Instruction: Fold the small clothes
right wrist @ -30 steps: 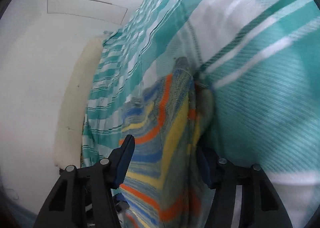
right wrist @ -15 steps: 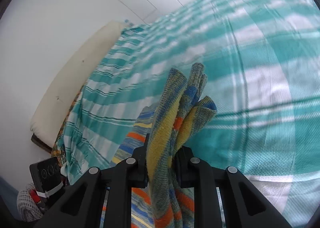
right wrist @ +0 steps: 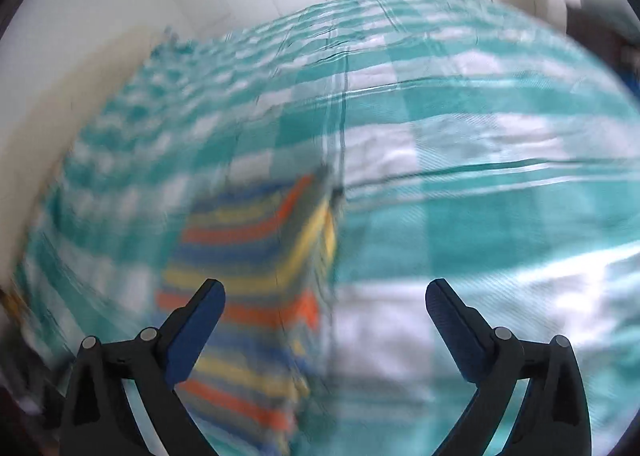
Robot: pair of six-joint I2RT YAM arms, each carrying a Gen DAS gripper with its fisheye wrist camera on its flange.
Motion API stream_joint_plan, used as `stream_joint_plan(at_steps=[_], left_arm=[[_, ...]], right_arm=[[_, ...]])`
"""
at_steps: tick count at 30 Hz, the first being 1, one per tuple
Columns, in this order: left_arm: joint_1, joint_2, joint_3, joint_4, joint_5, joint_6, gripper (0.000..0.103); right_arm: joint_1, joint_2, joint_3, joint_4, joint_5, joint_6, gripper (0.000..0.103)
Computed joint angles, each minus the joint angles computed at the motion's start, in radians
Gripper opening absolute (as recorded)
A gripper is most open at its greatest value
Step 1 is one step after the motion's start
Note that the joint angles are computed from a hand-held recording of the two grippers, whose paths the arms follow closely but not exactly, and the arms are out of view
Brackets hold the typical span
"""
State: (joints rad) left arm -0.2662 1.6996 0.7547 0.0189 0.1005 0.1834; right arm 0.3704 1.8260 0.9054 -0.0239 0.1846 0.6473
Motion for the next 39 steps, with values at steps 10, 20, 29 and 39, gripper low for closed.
stream_joint_plan(at_steps=[10,20,29,39], left_arm=[[-0.022,-0.515,-0.236,-0.238,-0.136,0.11,0.099],[0.084,-0.9,-0.224,-0.649,-0.039,0.149,0.099],[0.203,-0.961,-0.171,-0.806,0.083,0.215,0.099],[0.246,-0.912,-0.104,-0.886,0.108,0.176,0.102]], right_arm=[[0.647,-0.227,0.011,-0.562,0.369,0.498,0.103],[0.994,-0.028,0.396,-1.105,0.452,0.985,0.103],[1.094,0.043,0.603,-1.318,0.472,1.088,0.103],[1.105,0.108,0.731,-1.394,0.481,1.075,0.103]])
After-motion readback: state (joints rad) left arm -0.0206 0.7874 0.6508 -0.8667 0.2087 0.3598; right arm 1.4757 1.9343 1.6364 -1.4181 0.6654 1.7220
